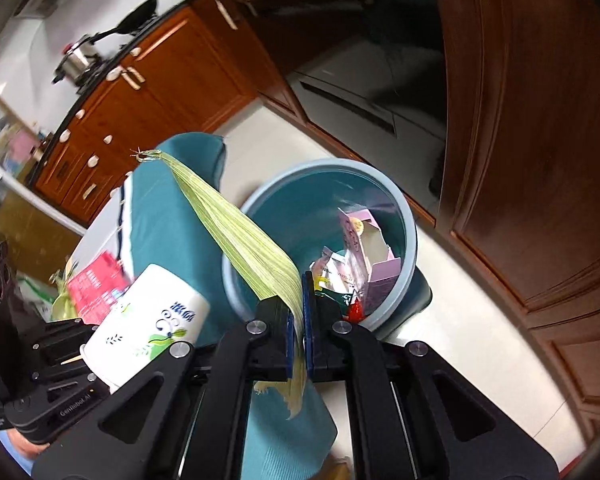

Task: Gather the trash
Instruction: 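Grasp the white paper cup with the left tool while the right tool grasps a corn husk, carry to bin, then open both tools over the teal bin, dropping cup and husk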

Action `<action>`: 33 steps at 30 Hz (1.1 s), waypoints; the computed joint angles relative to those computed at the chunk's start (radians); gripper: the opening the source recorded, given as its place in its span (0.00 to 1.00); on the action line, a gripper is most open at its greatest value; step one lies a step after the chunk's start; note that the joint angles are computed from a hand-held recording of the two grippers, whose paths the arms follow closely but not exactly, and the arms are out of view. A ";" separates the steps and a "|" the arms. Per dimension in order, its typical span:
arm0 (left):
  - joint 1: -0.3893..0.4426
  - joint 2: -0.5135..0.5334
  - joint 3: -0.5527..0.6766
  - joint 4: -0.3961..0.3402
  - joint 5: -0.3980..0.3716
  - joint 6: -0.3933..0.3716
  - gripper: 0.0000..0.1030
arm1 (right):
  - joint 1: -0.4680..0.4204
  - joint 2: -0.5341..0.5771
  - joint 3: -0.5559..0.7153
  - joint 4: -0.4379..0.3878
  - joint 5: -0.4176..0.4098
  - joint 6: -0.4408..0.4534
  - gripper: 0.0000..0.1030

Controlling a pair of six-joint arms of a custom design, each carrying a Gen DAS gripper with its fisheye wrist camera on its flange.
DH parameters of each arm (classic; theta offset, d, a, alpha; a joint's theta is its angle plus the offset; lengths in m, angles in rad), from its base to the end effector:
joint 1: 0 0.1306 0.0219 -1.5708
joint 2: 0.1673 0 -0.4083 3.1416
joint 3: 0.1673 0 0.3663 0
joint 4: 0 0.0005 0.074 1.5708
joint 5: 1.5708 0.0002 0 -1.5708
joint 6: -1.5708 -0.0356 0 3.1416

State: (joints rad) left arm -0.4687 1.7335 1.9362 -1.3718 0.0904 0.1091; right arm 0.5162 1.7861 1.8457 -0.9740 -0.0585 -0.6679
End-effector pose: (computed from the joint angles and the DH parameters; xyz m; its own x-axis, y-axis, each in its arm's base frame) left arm 0.4940 -0.2543 0.4898 -0.8687 0.3183 -0.3796 0.3891 0.9126 -0.1252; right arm 0.5268 0.3008 0.4443 -0.8653 0.2198 -0.4504 0.0155 0.9100 0.4143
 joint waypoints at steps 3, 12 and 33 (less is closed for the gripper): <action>-0.001 0.069 0.062 -0.025 -0.008 -0.007 0.08 | -0.021 0.041 0.023 -0.003 -0.027 -0.009 0.04; 0.001 0.175 0.138 -0.065 -0.020 -0.024 0.09 | -0.054 0.136 0.105 -0.044 -0.095 0.001 0.19; -0.022 0.152 0.132 -0.032 -0.096 -0.011 0.82 | -0.017 0.234 0.310 -0.272 -0.027 0.081 0.84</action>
